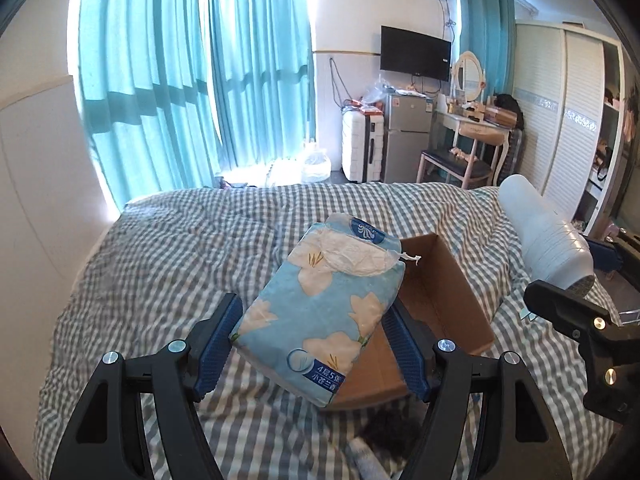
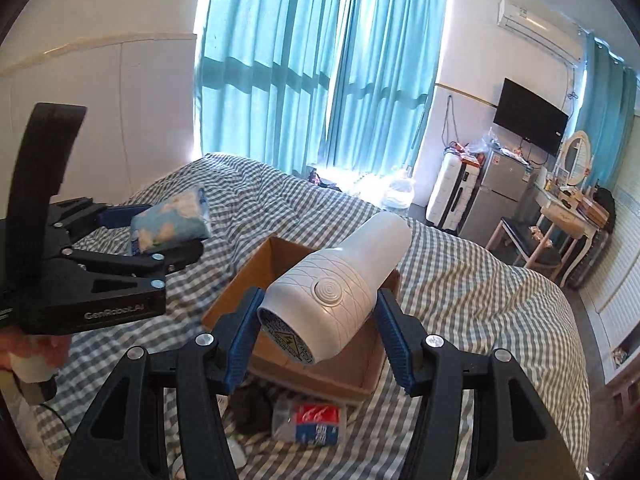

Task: Organize objects
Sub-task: 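Grasp the white hair dryer with the right gripper while the left carries the tissues, then lower tissues and hair dryer into the box and open both grippers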

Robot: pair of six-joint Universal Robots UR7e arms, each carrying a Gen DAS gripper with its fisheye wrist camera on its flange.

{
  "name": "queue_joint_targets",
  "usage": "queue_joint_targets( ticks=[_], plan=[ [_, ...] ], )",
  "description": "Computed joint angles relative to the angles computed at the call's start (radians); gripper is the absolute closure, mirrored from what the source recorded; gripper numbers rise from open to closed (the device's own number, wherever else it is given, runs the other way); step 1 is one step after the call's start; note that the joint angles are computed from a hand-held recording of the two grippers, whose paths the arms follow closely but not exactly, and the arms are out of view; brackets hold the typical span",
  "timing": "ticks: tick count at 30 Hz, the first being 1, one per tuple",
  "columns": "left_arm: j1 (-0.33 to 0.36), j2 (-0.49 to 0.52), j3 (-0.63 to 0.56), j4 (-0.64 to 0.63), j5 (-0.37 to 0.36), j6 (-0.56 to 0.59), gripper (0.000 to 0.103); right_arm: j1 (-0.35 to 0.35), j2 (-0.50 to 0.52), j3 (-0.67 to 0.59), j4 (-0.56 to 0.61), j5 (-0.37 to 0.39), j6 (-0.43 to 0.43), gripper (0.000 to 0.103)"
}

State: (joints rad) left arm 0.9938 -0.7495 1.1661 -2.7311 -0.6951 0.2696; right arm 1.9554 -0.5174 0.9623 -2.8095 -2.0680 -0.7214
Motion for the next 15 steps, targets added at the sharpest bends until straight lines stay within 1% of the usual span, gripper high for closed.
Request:
queue_joint_targets(
  ticks=[5, 7, 9, 11, 12, 15],
  plan=[
    [0.052, 0.137, -0.219, 0.139, -0.02, -0.016, 0.03, -0.037, 0.132, -0.253, 0.182, 0.031, 0.014, 0.046],
    [0.075, 0.18, -0.281, 0.18, -0.04, -0.02, 0.03, -0.056, 0.196, -0.362, 0.258, 0.037, 0.016, 0.046],
    [0.095, 0.229, -0.356, 0.24, -0.05, -0.033, 0.03, -0.075, 0.273, -0.496, 0.345, 0.035, 0.012, 0.046],
    [0.105, 0.261, -0.387, 0.235, -0.063, -0.007, 0.03, -0.09, 0.32, -0.58, 0.406, 0.034, 0.007, 0.046],
    [0.109, 0.282, -0.412, 0.236, -0.064, 0.016, 0.03, -0.098, 0.357, -0.647, 0.45, 0.035, 0.002, 0.046],
    [0.117, 0.325, -0.468, 0.274, -0.062, 0.046, 0.03, -0.112, 0.398, -0.696, 0.481, 0.033, -0.018, 0.046]
  ],
)
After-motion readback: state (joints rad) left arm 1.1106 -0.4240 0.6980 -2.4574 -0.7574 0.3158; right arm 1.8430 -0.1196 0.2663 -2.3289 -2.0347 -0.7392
